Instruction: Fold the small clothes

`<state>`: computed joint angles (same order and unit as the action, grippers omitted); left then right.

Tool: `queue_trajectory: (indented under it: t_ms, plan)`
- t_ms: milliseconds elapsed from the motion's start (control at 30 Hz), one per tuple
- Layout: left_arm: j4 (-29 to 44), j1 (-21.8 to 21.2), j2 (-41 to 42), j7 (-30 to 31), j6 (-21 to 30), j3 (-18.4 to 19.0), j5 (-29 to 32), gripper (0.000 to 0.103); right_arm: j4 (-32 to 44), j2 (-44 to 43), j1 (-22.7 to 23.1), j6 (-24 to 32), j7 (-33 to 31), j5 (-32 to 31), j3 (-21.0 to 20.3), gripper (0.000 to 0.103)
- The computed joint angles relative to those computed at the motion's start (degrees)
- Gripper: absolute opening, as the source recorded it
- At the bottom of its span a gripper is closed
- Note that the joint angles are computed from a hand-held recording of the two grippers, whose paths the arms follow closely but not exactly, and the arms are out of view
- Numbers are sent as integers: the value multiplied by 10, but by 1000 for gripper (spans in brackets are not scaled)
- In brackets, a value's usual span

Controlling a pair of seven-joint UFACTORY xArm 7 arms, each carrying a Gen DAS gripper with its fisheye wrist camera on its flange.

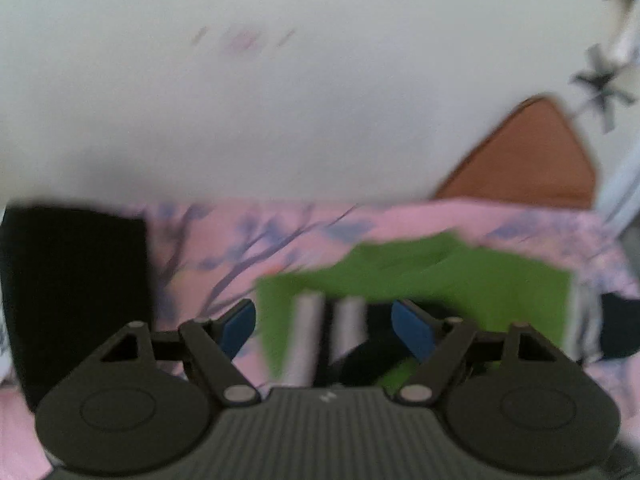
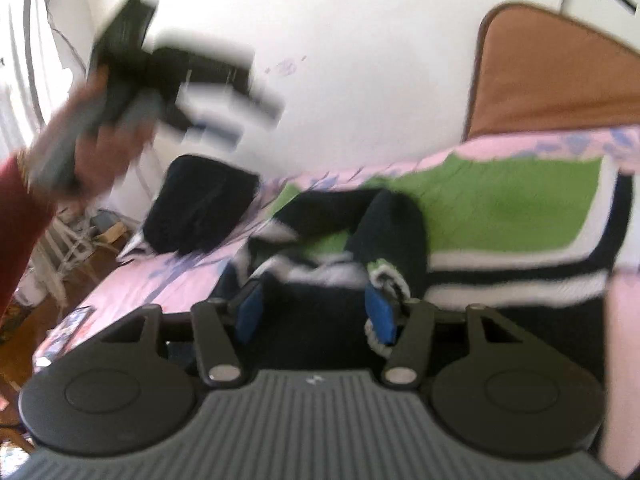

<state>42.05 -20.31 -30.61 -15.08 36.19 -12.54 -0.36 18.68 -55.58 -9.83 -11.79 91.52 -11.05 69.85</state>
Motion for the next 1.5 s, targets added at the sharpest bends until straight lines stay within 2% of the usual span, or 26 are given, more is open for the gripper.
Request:
queue_trajectory:
  t_ms: [133, 233, 333, 433, 500, 533, 567, 600, 667, 767, 800, 867, 933, 967, 1000, 1067, 1100, 1167, 1233, 1300, 1333, 1400, 1433, 1500]
  plan:
    - [-35, 9, 23, 16, -11, 30, -14, 78, -20, -33, 53, 69, -22, -17, -41, 63]
    - [-43, 7, 52, 29, -30, 36, -29, 79, -17, -35, 92, 156, -54, -54, -65, 64]
    - [-55, -4, 60, 42, -46, 41, -52, 77, -1, -36, 108, 251, -78, -93, -74, 64]
    - [-67, -14, 60, 54, -68, 47, -74, 69, -11, -35, 120, 269, -86, -123, -100, 67]
    - [-70, -31, 66, 75, -81, 63, -107, 47, -15, 7, 120, 243, -106, -139, -134, 67]
    - [-70, -46, 68, 95, -82, 77, -134, 24, -11, 32, 103, 217, -118, -141, -133, 60]
    - [-70, -51, 69, 106, -86, 82, -151, 16, -8, 69, 99, 196, -130, -167, -153, 42]
    - [-71, -47, 64, 104, -89, 77, -153, 14, 1, 102, 101, 198, -164, -175, -169, 14]
    - [-78, -55, 47, 121, -105, 86, -178, 11, 36, 103, 80, 271, -212, -199, -152, 13]
    - [-92, -81, 15, 167, -124, 126, -238, 10, 69, -2, 27, 377, -243, -285, -99, 13]
    - [-94, -91, 9, 182, -128, 138, -258, 10, 69, -40, 12, 391, -247, -314, -86, 14]
    - [-105, -110, 0, 223, -141, 156, -286, 10, 43, -116, 0, 364, -245, -370, -72, 16]
    - [-120, -78, 0, 207, -159, 117, -258, 12, 17, -151, 0, 354, -249, -387, -36, 32]
    - [-125, -51, 5, 182, -161, 89, -228, 16, 9, -138, 6, 367, -267, -381, -17, 39]
    - [-126, -28, 14, 157, -156, 64, -196, 16, 5, -111, 14, 389, -289, -368, 2, 52]
    - [-137, -23, 17, 144, -154, 57, -168, 18, -7, -37, 43, 452, -320, -322, 26, 54]
    - [-149, -34, 7, 151, -157, 67, -169, 19, -10, -12, 63, 475, -318, -302, 19, 54]
    - [-178, -53, -34, 162, -157, 84, -172, 33, -36, -7, 144, 509, -284, -257, -28, 53]
    - [-204, -74, -81, 180, -150, 110, -181, 45, -56, -24, 229, 530, -262, -216, -105, 55]
    - [-227, -92, -126, 197, -140, 126, -189, 53, -83, -65, 304, 506, -227, -176, -201, 55]
    - [-234, -98, -140, 204, -136, 130, -189, 58, -95, -77, 316, 476, -209, -172, -241, 55]
    - [-252, -102, -174, 211, -122, 126, -183, 58, -117, -94, 320, 396, -167, -153, -313, 55]
    - [-262, -102, -187, 210, -118, 115, -178, 58, -113, -76, 294, 353, -142, -152, -320, 55]
    - [-277, -95, -193, 200, -119, 84, -156, 43, -90, -18, 214, 277, -101, -157, -294, 54]
